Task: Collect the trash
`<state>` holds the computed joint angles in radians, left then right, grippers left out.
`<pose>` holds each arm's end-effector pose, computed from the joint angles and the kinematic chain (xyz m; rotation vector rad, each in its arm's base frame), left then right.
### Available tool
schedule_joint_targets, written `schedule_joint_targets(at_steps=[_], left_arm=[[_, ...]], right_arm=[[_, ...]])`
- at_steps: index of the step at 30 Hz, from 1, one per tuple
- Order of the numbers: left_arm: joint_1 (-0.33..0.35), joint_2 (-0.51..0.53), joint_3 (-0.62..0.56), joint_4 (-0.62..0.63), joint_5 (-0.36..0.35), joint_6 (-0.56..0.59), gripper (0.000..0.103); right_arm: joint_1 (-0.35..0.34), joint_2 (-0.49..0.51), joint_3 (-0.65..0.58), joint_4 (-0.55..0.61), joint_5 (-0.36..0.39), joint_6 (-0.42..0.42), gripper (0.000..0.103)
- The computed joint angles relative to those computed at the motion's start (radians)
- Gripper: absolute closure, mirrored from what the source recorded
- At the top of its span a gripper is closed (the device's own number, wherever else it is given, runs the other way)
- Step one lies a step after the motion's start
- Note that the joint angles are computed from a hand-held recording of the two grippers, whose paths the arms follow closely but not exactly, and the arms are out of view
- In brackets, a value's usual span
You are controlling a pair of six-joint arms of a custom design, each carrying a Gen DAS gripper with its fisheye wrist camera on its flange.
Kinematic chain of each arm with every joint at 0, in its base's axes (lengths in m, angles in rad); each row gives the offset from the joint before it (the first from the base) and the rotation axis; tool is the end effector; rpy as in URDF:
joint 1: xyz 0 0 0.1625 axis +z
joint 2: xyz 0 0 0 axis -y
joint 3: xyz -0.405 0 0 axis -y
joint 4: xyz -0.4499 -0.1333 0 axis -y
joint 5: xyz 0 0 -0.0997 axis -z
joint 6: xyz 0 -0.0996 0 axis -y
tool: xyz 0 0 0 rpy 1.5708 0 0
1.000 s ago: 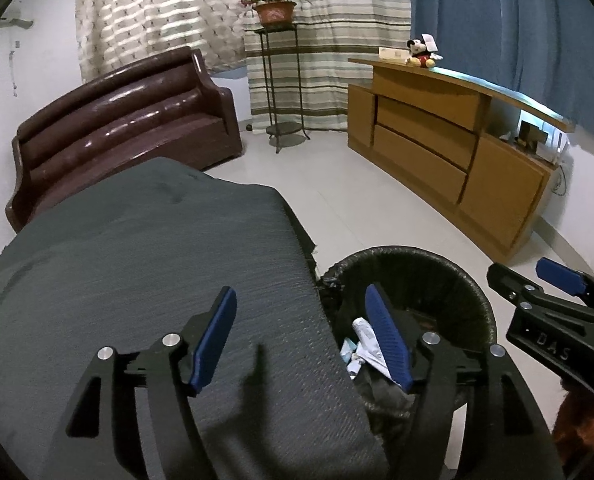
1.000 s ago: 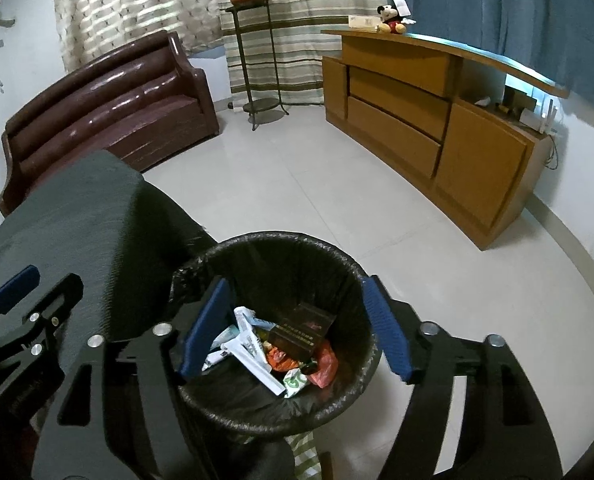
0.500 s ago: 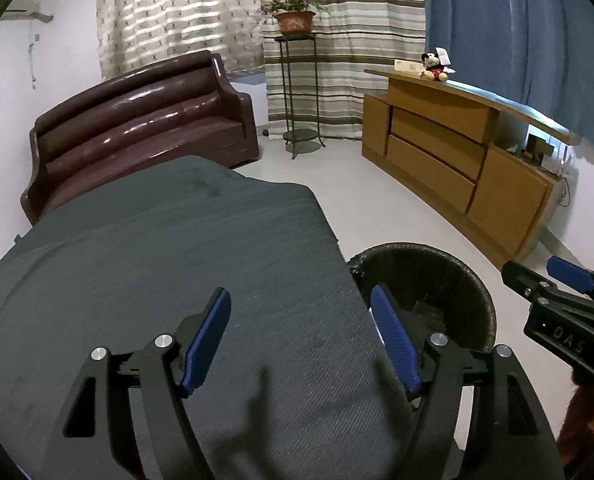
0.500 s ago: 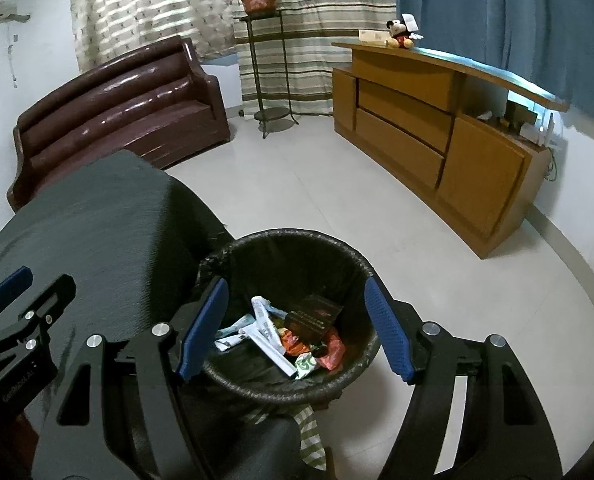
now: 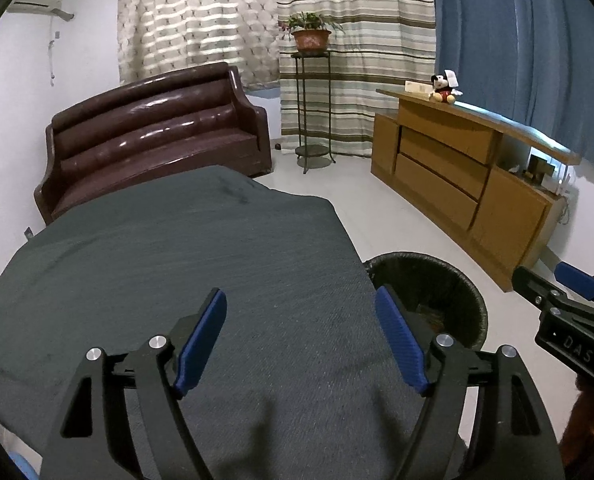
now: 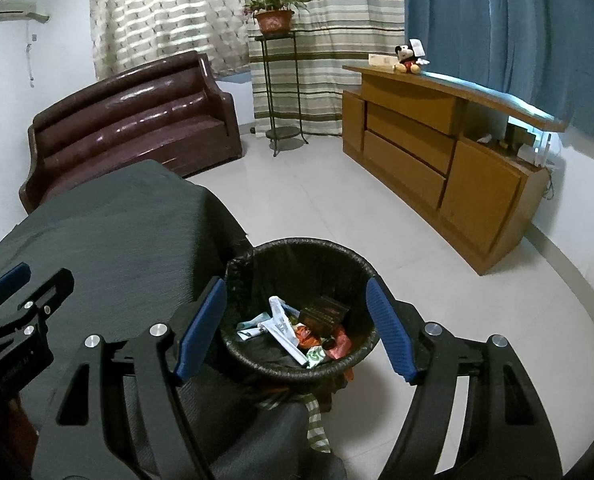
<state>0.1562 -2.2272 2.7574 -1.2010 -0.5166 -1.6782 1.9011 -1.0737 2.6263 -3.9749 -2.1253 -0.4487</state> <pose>-0.1282 -0.2428 0.1471 0.2918 2.0369 -1.1292 0.1837 -0.2866 0.0879 0.6138 -2.2967 1.0277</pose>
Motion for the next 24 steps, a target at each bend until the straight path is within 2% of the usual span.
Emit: schedule_joint_targets(at_steps=[11, 24], left_arm=[[-0.017, -0.044, 0.008, 0.049, -0.003, -0.018, 0.028], [-0.013, -0.036, 0.015, 0.014, -0.008, 0.002, 0.028]], right_arm=[[0.018, 0.01, 0.009, -0.033, -0.008, -0.001, 0.032], [0.02, 0.015, 0.008, -0.037, -0.011, 0.001, 0.032]])
